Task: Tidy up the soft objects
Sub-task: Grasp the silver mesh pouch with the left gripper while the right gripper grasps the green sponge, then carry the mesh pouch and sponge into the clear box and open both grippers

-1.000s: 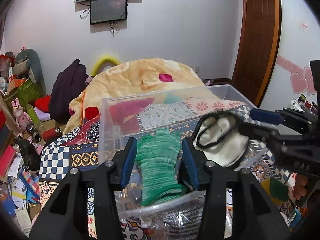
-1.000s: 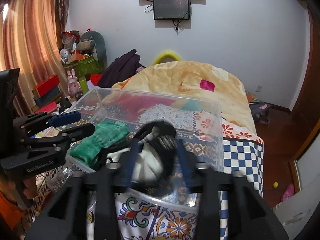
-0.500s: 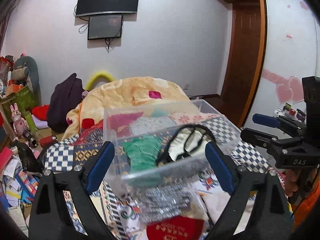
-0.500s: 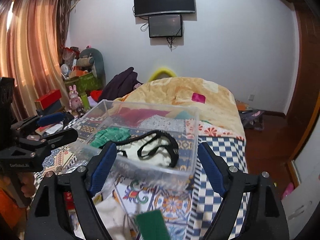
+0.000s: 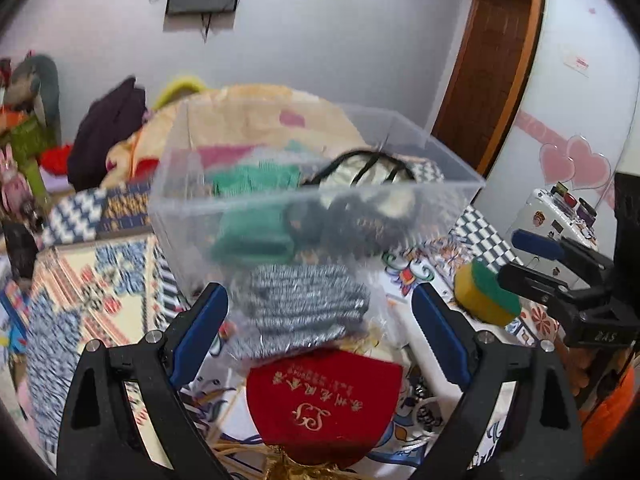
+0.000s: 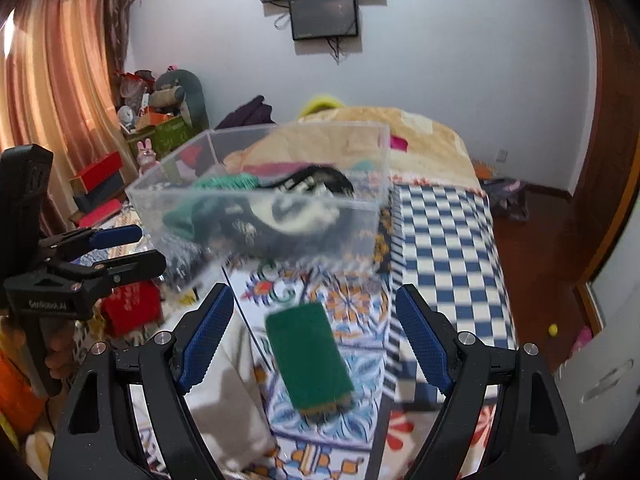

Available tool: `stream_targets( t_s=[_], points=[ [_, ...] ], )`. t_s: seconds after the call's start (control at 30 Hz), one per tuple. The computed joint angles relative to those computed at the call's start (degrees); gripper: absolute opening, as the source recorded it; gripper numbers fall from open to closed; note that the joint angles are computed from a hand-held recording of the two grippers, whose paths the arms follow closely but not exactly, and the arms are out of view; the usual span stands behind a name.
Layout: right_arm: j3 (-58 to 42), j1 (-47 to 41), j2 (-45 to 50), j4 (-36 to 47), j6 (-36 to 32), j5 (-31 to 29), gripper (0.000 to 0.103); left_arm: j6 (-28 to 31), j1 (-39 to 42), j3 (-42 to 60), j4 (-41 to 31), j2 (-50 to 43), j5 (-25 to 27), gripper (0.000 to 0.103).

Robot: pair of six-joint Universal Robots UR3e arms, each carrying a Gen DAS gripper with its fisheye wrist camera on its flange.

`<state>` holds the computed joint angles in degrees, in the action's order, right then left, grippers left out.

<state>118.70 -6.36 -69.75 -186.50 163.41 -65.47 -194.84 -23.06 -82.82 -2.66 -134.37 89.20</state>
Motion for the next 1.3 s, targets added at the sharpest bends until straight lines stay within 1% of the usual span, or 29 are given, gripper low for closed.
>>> stream_targets(
  t_s=[0.1, 0.17, 0.23, 0.27, 0.33, 0.37, 0.4, 0.43, 0.5, 0.6, 0.77, 1.03, 1.23, 1.3],
  points=[
    [1.71, -1.59, -0.32, 1.37, -0.87, 1.36, 0.081, -1.61, 0.39, 1.07, -2.68, -0.58, -0.66, 0.094],
    [4.35, -1.68, -0.98, 0.39, -1.22, 1.09, 0.078, -1.84, 0.38, 1.21, -2.8, -0.58, -0.45, 0.094],
    [4.71, -1.75, -0.92, 1.09, -1.79, 1.25, 0.065, -1.9, -0.07, 1.92, -3.88, -0.76, 1.4, 0.094],
    [4.68, -1.71, -0.84, 1.67, -2.03, 1.33, 0.061, -1.8, -0.08, 2.2, -4.51, -0.79, 1.45, 0.094],
    [4.87, -1.95, -0.5, 2.48, -2.75, 1.92, 0.045, -1.56, -0.27, 2.88, -5.32, -1.06, 1.87, 0.094],
    [4.94, -1.89, -0.43, 2.77, -2.92, 2.07, 0.042, -1.35, -0.47, 3.05, -5.37, -1.13, 2.36, 0.092],
    [4.95, -1.83, -0.52, 3.03, -2.98, 2.18, 0.036, -1.09, -0.63, 3.01, -5.02, -1.14, 2.69, 0.085],
    [5.08, -1.9, -0.57, 3.01, -3.12, 2.34, 0.034, -0.88, -0.82, 2.78, -4.45, -1.15, 2.9, 0.08],
    [5.91, -2.02, -1.02, 1.67, -3.04, 2.55, 0.033, -0.52, -0.93, 2.97, -4.79, -1.34, 2.89, 0.07],
    [6.75, -2.28, -2.26, 0.47, -2.63, 3.17, 0.033, 0.12, -1.11, 2.62, -4.12, -1.32, 2.81, 0.06],
    [7.31, -2.86, -4.09, -0.86, -1.44, 4.42, 0.033, 0.29, -1.54, 0.1, -1.34, -0.21, 3.9, 0.052],
    [5.94, -2.02, -6.51, -1.76, 0.13, 5.26, 0.033, 0.25, -1.45, -9.8, 7.26, 6.88, 3.82, 0.05],
    [1.59, 0.02, -5.83, -2.52, 1.64, 4.58, 0.033, 0.97, -1.48, -12.1, 10.19, 10.68, 5.32, 0.05],
    [-1.2, 0.85, -4.86, -2.32, 2.26, 4.28, 0.033, 1.18, -1.22, -12.1, 10.69, 11.74, 6.01, 0.05]
  ],
)
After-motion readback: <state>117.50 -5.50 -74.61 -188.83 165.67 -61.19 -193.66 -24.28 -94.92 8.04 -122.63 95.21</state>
